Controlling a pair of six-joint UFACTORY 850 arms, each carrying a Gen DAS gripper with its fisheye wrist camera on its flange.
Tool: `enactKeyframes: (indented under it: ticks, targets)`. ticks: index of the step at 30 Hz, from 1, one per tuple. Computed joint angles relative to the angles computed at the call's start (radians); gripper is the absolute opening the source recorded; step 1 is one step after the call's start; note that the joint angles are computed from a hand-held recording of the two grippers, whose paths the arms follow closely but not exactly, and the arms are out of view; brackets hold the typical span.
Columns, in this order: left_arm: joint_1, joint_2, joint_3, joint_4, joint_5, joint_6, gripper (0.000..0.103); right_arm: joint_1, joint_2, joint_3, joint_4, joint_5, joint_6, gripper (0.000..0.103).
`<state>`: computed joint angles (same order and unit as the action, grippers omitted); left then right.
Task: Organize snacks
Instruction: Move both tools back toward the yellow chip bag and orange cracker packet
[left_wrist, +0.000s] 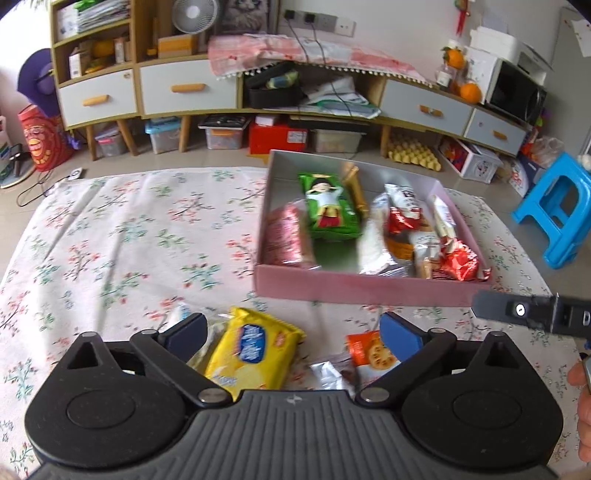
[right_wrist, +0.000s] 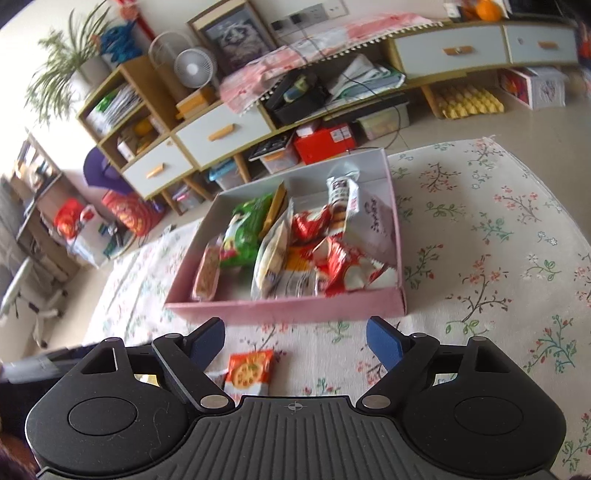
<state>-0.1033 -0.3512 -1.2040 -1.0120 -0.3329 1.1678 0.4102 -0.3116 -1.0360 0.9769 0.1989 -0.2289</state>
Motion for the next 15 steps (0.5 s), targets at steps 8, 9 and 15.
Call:
enactKeyframes:
  ticks: [8, 9, 15]
  targets:
    - [0.029, -0.002, 0.035, -0.09, 0.054, 0.136, 0.102, 0.036, -0.021, 0.007, 0.052, 0.021, -0.107, 0.094]
    - [0.034, -0.003, 0.041, -0.118, 0.058, 0.173, 0.102, 0.04, -0.025, 0.006, 0.061, 0.024, -0.122, 0.094]
    - [0.059, -0.016, 0.058, -0.269, 0.043, 0.377, 0.102, 0.067, -0.059, -0.009, 0.15, 0.064, -0.268, 0.094]
